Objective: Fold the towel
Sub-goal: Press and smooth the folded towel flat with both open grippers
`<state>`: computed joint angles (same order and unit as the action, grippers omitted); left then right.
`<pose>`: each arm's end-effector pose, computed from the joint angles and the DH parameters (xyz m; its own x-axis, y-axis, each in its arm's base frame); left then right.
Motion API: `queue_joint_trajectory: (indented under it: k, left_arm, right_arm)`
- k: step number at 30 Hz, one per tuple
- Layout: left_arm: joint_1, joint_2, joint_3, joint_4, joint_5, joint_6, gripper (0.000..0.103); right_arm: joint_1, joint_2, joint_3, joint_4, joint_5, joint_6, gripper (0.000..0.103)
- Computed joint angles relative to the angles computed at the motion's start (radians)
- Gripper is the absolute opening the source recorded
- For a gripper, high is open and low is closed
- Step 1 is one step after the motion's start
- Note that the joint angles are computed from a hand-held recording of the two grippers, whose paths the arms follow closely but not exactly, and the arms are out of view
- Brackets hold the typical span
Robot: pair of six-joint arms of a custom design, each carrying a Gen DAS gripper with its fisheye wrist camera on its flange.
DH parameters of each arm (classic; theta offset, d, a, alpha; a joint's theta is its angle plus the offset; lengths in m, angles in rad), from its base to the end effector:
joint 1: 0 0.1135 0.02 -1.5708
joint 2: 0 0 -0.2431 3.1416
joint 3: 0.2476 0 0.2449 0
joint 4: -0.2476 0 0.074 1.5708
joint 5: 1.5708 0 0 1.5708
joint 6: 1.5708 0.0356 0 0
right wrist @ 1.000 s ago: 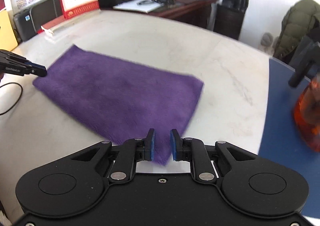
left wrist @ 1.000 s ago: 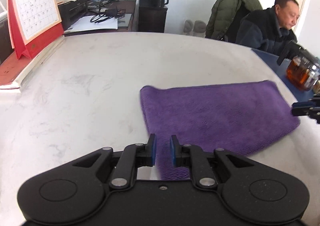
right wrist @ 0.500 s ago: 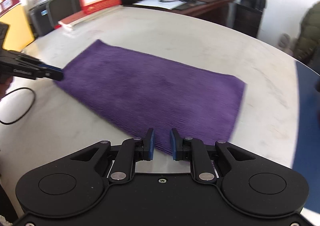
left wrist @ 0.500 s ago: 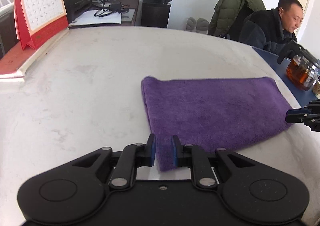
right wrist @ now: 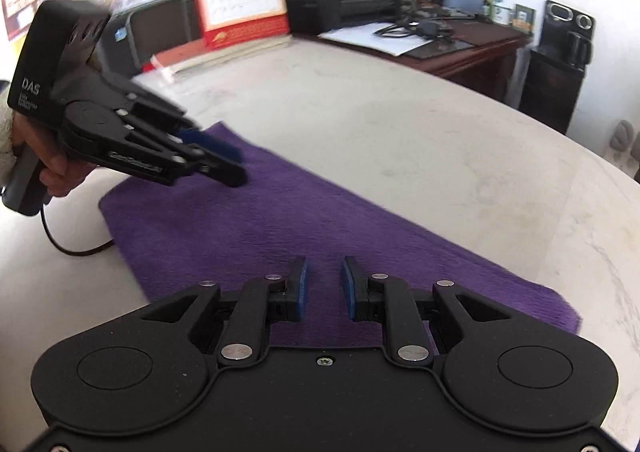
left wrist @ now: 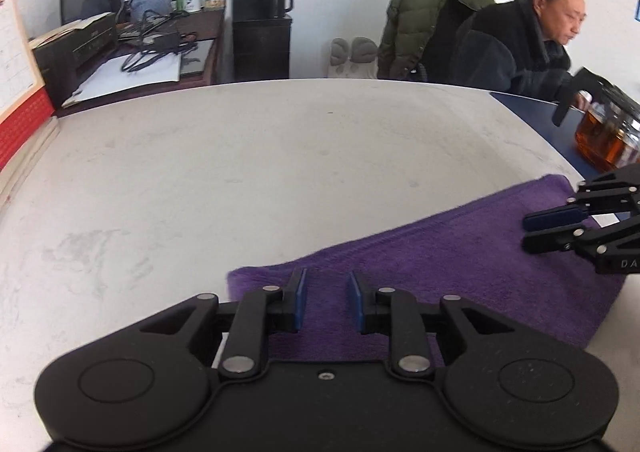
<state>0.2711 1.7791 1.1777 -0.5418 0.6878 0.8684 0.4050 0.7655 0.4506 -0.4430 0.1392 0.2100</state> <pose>0.3357 0.0698 0.1741 -0.5307 0.4646 -0.7089 0.6994 0.7125 -0.0567 0.1567 0.0618 0.1904 -0.6799 -0.0669 -0.7302 -0.1593 0.9855 0.0581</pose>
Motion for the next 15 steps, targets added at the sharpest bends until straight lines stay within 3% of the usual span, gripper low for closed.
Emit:
queue_joint_trajectory:
  k: [3, 6, 9, 13, 15]
  left_arm:
    - [0.005, 0.019, 0.022, 0.022, -0.006, -0.037, 0.02]
    - [-0.005, -0.009, -0.002, 0.076, -0.038, -0.08, 0.021]
    - [0.007, -0.059, -0.029, 0.085, -0.022, -0.092, 0.02]
    - [0.026, -0.089, -0.026, -0.051, 0.007, 0.026, 0.021]
    - [0.022, -0.114, -0.076, -0.041, -0.031, 0.068, 0.021]
  right_arm:
    - [-0.174, -0.092, -0.024, -0.061, -0.016, 0.013, 0.017]
    - [-0.235, -0.136, -0.028, -0.113, 0.029, 0.027, 0.017]
    - [-0.175, -0.152, -0.016, -0.15, 0.125, 0.078, 0.018]
    - [-0.044, -0.151, -0.01, -0.152, 0.199, 0.09, 0.018]
    - [0.023, -0.106, -0.008, -0.136, 0.207, 0.094, 0.019]
